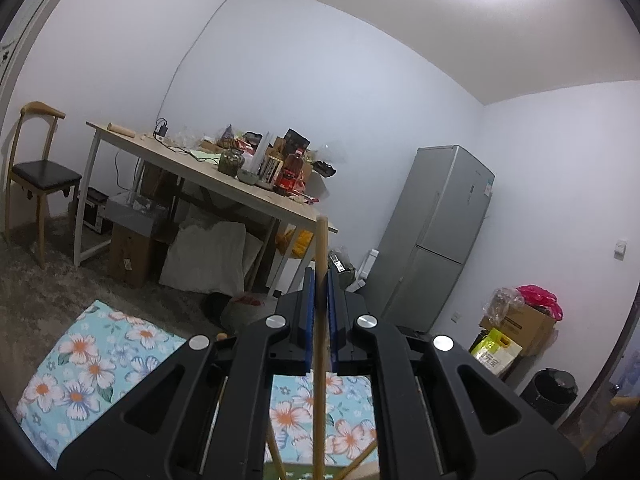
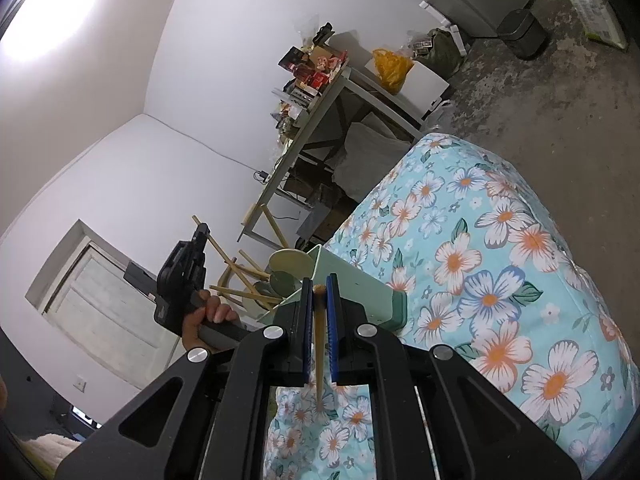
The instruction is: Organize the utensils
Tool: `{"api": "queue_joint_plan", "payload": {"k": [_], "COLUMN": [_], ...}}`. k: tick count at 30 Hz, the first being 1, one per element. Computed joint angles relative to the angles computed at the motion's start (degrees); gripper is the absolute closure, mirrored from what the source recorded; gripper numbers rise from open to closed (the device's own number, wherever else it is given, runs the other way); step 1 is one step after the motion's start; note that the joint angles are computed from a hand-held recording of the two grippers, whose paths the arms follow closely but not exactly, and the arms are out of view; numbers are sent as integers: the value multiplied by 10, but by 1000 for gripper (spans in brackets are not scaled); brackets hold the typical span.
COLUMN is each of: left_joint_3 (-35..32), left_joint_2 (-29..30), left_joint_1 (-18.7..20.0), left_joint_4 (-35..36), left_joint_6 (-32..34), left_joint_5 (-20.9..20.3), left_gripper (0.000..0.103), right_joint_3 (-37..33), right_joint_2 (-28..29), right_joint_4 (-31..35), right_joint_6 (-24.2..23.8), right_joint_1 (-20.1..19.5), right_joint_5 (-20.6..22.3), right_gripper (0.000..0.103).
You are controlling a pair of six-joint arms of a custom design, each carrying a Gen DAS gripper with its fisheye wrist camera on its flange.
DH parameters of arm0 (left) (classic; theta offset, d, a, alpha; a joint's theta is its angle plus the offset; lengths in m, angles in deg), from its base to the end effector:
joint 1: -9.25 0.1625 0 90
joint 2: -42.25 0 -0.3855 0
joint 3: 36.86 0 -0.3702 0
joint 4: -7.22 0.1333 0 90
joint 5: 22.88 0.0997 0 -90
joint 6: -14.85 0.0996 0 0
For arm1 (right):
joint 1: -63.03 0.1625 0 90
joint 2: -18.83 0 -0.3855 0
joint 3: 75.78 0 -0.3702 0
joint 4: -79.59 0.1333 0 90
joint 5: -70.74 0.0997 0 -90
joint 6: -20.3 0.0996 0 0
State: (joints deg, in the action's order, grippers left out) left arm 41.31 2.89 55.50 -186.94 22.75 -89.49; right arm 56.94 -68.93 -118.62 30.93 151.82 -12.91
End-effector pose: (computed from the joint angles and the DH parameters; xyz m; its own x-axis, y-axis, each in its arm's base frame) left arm -0.3669 -0.6333 0.2274 -0.8642 0.4119 -0.2889 0.4111 0.2470 -0.8775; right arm 0.1356 -0.4132 0.3306 -0.9769 0.0066 -0.2137 0.1930 0.4566 -0.8685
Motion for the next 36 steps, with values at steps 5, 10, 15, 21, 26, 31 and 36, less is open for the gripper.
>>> {"api": "queue_joint_plan", "payload": {"k": [5, 10, 15, 21, 26, 31, 36], "left_joint_3": [10, 17, 72, 171, 217, 245, 264], "left_joint_2": [-11, -28, -91, -194, -251, -262, -252], "left_joint_1": [3, 8, 13, 29, 51, 68, 70], "left_joint_4": [2, 27, 116, 299, 482, 601, 603], "left_joint_6": [-5, -30, -38, -58, -106, -144, -158], "left_joint_5": [-6, -23, -61, -102, -133, -195, -225], "left_gripper": [98, 98, 98, 98, 93, 82, 69], "right_joint_3": [3, 15, 20, 35, 28, 11, 12], "right_joint_2": [0, -3, -16, -26, -18, 3, 1], "right_joint_4": [-13, -26, -36, -65, -57, -51, -48], "right_joint_6": [-4, 10, 6, 4, 15, 4, 6], "right_joint_1": [23, 38, 65, 87, 79, 87, 88], "right_joint_5": [-26, -46, -95, -140, -129, -126, -126], "right_gripper": [96, 96, 96, 96, 96, 96, 96]}}
